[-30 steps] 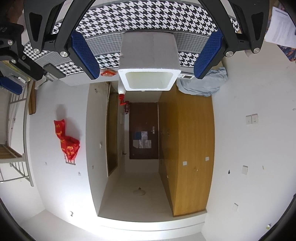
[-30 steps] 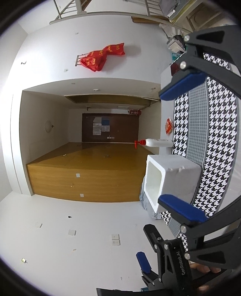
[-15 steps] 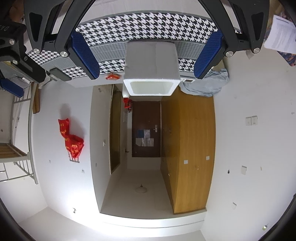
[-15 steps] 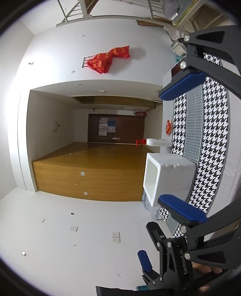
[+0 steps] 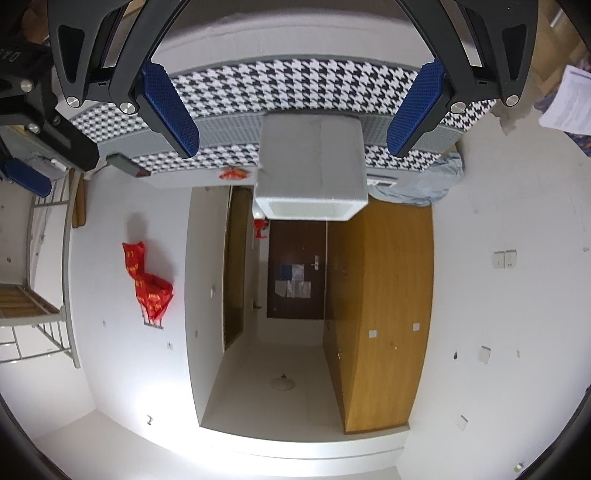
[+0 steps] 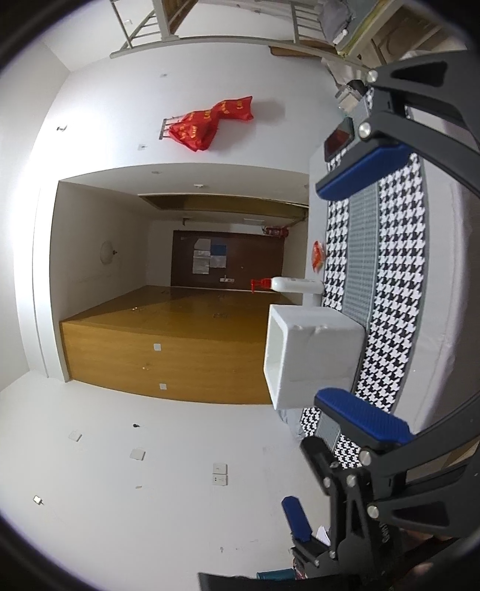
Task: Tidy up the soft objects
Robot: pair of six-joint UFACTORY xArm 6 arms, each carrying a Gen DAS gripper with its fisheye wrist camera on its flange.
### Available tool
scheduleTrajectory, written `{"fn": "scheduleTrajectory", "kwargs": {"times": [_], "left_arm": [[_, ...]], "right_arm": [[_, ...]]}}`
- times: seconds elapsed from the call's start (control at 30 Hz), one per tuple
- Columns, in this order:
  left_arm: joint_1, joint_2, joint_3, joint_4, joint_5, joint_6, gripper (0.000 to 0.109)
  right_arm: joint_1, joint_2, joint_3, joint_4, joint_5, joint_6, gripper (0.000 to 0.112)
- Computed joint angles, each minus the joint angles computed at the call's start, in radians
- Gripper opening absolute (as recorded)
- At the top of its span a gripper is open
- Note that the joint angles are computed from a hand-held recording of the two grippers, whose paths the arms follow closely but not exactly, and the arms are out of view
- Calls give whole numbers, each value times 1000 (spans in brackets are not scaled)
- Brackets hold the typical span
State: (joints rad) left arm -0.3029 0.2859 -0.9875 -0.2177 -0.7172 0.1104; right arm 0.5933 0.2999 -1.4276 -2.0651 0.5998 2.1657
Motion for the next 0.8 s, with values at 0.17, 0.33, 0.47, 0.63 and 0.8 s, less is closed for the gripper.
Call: {"fn": "scheduleTrajectory", "kwargs": {"times": [0.17, 0.33, 0.47, 0.63, 0.8], "left_arm": [[-6, 19, 10, -16, -15, 2, 102], [-5, 30, 13, -23, -18, 17, 102], [1, 30, 17, -19, 0, 2, 102], [-6, 31, 17, -42, 5, 18, 102], [-16, 22, 23, -62, -5, 42, 102]], "right_arm": [[1, -1, 26, -4, 13, 26, 103], [-11, 7, 27, -27, -25, 64, 103], [-14, 7, 38, -43, -22, 94, 103], [-15, 3, 59, -34, -7, 102, 103], [-14, -8, 72, -30, -5, 105, 103]]}}
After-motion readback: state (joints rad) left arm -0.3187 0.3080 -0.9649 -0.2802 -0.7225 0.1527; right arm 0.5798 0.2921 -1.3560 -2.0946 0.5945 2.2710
